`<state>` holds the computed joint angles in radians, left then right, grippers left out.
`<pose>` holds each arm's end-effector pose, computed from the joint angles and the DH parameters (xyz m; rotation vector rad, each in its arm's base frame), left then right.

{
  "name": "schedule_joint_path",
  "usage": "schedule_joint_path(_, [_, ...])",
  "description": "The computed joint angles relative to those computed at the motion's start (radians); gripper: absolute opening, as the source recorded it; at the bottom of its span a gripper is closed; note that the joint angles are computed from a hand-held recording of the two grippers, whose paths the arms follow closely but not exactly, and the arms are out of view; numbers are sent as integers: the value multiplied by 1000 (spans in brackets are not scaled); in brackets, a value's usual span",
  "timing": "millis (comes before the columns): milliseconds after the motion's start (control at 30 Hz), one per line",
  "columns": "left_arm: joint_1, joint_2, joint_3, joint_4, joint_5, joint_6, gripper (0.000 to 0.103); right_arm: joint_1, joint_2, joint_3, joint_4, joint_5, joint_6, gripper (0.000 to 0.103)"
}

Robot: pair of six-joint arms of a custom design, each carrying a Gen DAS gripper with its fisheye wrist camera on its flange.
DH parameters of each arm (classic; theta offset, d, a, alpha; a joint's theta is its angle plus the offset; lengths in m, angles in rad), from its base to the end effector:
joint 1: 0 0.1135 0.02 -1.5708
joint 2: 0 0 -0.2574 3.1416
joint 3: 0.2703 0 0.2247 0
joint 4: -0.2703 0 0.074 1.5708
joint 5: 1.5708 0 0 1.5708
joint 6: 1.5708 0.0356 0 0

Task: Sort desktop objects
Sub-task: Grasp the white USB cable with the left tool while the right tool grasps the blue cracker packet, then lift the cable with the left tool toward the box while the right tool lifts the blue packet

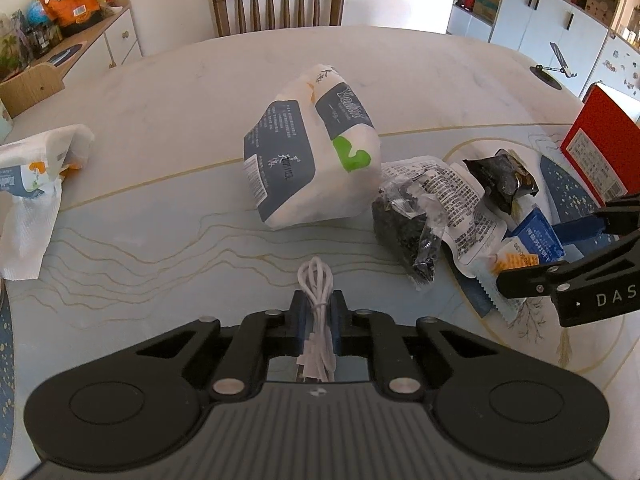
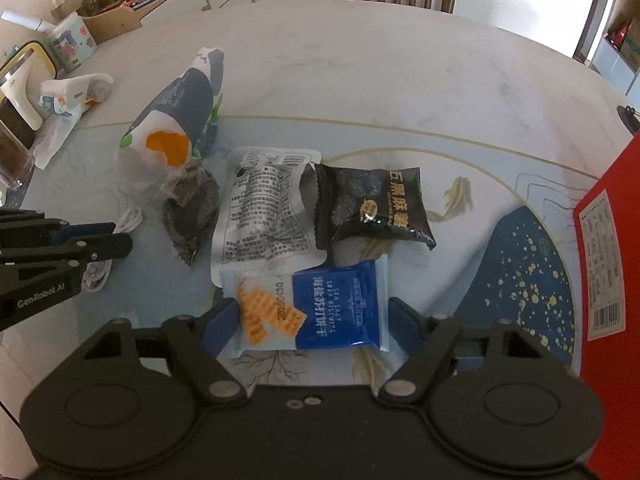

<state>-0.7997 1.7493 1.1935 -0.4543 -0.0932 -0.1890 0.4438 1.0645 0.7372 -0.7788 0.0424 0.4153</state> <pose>0.2390 -0.2412 0.2108 0.7467 2.4846 -0.2479 0.1529 0.0710 0.2279 -0.0249 2.6937 0.2135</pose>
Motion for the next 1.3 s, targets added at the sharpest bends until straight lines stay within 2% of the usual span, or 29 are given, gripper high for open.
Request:
schedule_joint_path(200, [4, -18, -16, -2, 15, -7, 10, -9, -31, -4, -29, -4, 11, 73])
schedule_joint_path(833, [-48, -109, -65, -29, 32, -37, 10, -13, -237, 14, -206, -20, 87, 73])
schedule_joint_path(1300, [-108, -219, -100, -59, 56, -60, 9, 94, -384, 89, -393, 46, 213, 73])
